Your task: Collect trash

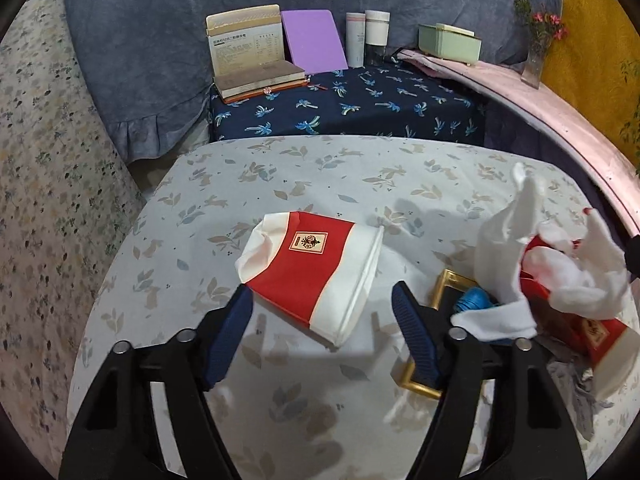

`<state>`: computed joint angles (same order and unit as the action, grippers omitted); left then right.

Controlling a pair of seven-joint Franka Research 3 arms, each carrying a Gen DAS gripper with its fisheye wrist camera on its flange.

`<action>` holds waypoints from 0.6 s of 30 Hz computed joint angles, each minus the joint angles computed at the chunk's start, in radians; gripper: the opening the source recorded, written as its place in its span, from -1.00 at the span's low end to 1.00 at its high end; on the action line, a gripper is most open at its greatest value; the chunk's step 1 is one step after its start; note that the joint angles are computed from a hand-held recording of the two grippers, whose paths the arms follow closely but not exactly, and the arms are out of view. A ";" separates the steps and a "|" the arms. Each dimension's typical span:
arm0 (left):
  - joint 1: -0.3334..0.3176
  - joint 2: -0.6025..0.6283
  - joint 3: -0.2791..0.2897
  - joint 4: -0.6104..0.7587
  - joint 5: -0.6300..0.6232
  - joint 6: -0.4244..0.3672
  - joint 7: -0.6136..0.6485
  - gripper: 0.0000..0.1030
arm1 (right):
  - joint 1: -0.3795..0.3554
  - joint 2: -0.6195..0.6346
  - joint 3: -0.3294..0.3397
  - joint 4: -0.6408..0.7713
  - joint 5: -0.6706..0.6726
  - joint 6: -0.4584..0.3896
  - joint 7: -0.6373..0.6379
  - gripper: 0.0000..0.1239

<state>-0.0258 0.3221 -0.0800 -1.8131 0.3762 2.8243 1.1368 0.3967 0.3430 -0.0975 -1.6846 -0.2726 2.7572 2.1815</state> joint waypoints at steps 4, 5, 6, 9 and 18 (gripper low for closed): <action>0.021 0.034 -0.024 0.033 -0.050 -0.012 0.044 -0.08 | -0.011 0.018 0.009 0.013 0.025 -0.009 -0.021 -0.19; 0.030 0.038 -0.036 0.034 -0.068 -0.010 0.064 -0.29 | -0.013 0.019 0.011 0.013 0.032 -0.011 -0.028 -0.24; 0.034 0.040 -0.043 0.036 -0.082 -0.013 0.080 -0.37 | -0.016 0.022 0.014 0.015 0.040 -0.015 -0.037 -0.32; 0.040 0.043 -0.054 0.037 -0.114 -0.019 0.113 -0.78 | -0.025 0.018 0.025 0.005 0.069 -0.016 -0.067 -0.68; 0.062 -0.029 -0.093 -0.040 -0.227 0.031 0.194 -0.95 | -0.005 -0.062 -0.014 -0.096 0.008 0.041 0.005 -0.94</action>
